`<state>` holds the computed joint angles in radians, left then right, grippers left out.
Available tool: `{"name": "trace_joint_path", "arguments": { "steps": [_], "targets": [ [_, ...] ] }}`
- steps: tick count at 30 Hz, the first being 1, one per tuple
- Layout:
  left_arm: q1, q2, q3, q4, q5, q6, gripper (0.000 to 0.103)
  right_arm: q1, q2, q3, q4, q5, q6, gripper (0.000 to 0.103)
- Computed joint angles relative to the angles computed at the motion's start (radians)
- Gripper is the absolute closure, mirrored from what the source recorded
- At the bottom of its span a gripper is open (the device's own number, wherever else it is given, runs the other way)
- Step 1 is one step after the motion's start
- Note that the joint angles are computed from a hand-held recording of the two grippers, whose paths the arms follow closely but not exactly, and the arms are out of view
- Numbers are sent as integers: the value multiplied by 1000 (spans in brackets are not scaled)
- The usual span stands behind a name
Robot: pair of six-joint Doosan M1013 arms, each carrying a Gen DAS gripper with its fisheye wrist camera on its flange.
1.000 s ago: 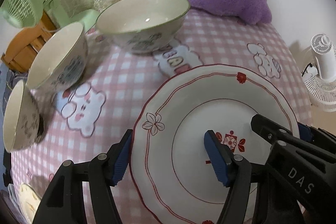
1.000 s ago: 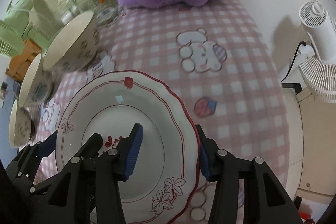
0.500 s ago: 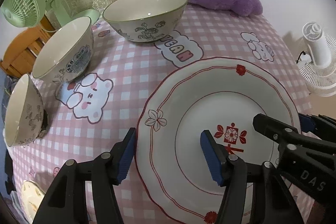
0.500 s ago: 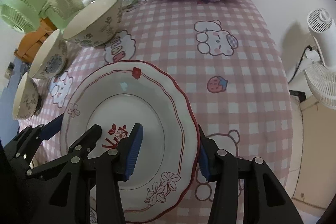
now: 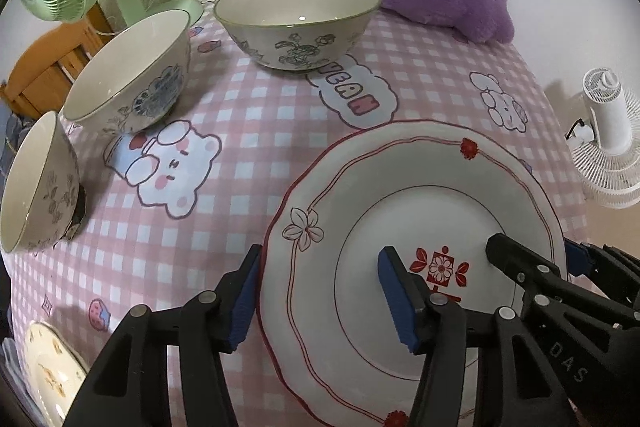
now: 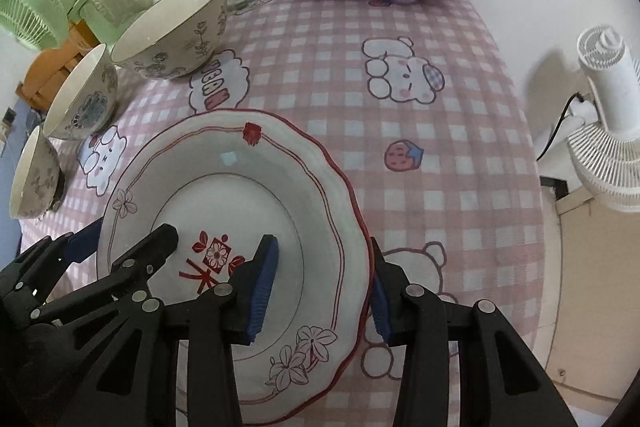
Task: Organize plates and bowls
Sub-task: 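Lift the red-rimmed plate off the table with both grippers, then carry the red-rimmed plate with both grippers over the yellow-flower plate stack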
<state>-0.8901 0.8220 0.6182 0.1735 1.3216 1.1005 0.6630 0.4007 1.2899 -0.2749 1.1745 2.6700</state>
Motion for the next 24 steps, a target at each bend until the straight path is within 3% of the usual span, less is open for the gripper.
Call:
{"name": "trace_joint_path", "arguments": {
  "steps": [16,24],
  "targets": [
    [15,-161,218,-22,-119,-5,45,78,18,-89,-67,107,62,58],
    [30,-256,351,-60,-172,53,45,143,67,-197,-124,231,122,58]
  ]
}}
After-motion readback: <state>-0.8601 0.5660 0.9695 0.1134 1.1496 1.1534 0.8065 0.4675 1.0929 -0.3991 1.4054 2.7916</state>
